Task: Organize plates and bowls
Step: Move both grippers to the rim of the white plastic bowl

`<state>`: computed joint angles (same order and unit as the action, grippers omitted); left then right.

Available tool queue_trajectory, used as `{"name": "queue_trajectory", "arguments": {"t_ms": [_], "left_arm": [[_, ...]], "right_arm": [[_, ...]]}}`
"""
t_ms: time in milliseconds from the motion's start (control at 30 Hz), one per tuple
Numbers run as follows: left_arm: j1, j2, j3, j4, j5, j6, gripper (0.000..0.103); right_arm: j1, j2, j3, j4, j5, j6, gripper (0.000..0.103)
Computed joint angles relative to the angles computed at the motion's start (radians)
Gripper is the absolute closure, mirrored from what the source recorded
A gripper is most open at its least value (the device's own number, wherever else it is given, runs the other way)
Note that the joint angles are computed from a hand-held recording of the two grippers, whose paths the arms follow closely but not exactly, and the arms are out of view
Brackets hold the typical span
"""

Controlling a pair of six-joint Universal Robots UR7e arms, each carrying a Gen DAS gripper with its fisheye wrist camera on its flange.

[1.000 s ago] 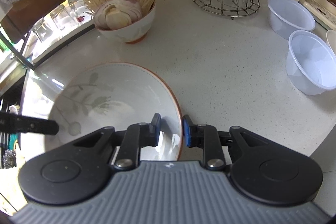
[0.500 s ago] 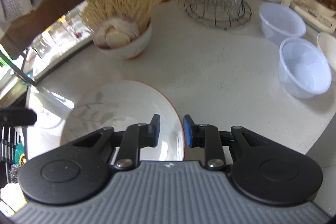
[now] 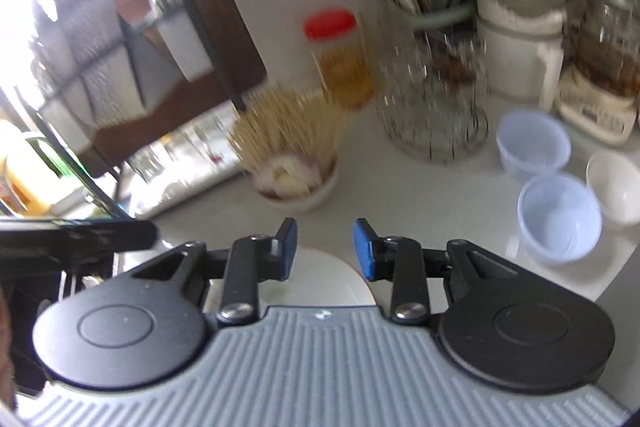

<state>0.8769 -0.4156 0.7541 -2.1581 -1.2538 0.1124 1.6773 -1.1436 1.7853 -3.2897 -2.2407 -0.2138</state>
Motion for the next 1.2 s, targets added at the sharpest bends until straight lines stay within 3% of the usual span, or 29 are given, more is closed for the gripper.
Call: {"name": "queue_trajectory", "arguments": {"t_ms": [200,600,767,967,1200], "left_arm": [[-0.023,-0.044,0.088,-0.110,0.038,-0.009,0.078],[-0.033,-0.090,0.133,-0.122,0.045,0.028,0.078],[-0.038,-0.093,0.153,-0.128,0.056,0.025,0.078],[-0.055,-0.054,0.150,-0.187,0.086,-0.020,0.078],[-0.095,0.041,0.062,-0.154,0.106,-0.091,0.078]], "right_arm": [[0.066,0.000,-0.007,-0.051,-0.051,-0.016,0.068],[0.122,0.022,0.013,-0.137,-0.122,-0.048,0.068],[0.104,0.013,0.024,-0.111,-0.106,0.000,0.068],[0.061,-0.020,0.031,-0.120,-0.062,-0.084,0.068],[-0.008,-0.129,0.056,-0.029,-0.003,-0.113,0.068]]}}
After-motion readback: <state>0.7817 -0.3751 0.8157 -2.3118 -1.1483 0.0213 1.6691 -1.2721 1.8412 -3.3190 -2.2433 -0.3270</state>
